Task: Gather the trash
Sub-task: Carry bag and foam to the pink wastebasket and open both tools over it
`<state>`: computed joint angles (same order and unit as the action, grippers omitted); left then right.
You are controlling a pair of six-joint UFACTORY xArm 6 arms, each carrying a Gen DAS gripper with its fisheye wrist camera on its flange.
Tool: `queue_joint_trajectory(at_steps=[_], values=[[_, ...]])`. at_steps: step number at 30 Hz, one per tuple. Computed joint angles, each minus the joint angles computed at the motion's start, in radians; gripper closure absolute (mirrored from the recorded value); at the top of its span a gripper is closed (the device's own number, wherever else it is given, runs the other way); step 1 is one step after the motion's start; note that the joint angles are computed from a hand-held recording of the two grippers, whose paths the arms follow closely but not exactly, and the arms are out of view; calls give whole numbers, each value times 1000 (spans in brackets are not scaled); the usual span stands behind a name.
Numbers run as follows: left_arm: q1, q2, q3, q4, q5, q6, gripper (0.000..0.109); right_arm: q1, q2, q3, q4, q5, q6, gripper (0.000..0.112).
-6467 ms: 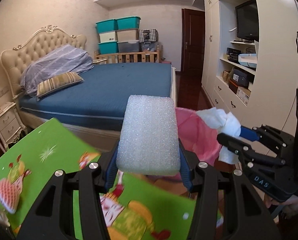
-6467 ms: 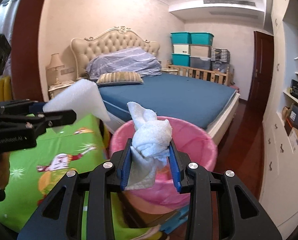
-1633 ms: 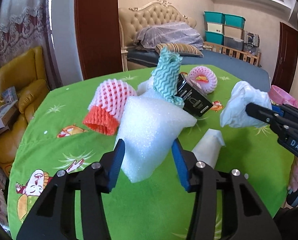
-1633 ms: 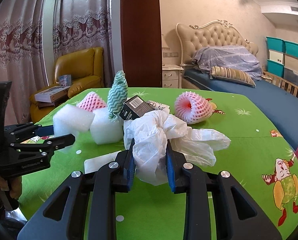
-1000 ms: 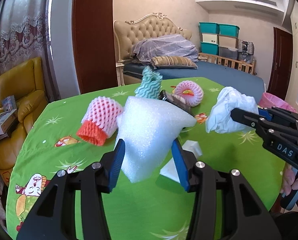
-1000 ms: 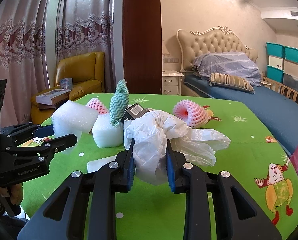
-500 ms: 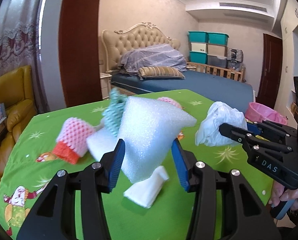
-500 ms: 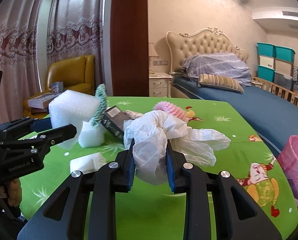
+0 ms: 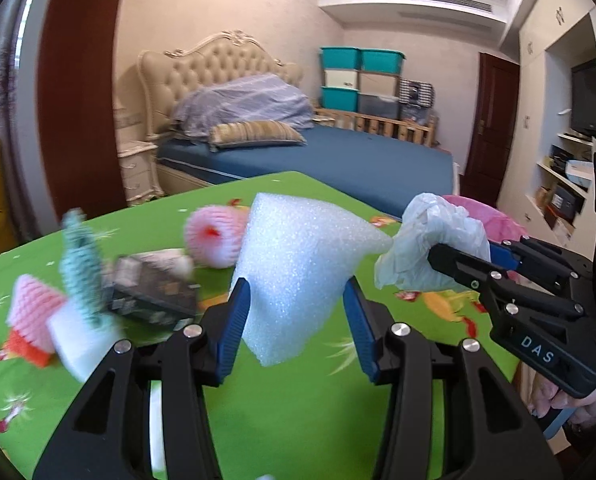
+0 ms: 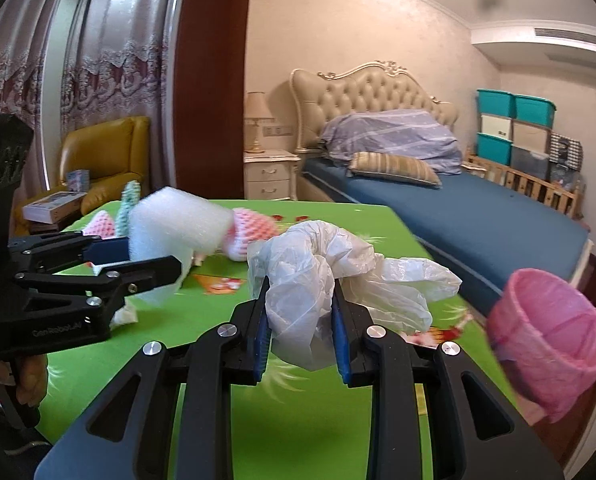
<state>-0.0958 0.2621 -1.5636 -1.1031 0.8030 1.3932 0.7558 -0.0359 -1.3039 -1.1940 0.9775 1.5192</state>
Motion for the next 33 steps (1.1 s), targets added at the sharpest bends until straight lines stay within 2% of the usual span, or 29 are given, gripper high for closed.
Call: queue_joint_trajectory(at_steps=[11,20,26,33], values=[[-161,-12,2,35,2,-25,62,-8,-236,246,-2,144,90,85],[-328,71,-123,91,19,-113,62,-60,-473,457,30,234,69,85],[-419,178,-280,160,71,-248,62,-148,-607,554,27,217,34,85],[-509,368,-557,234,108,-392,62,-303,-715,637,45,119,-35,85]])
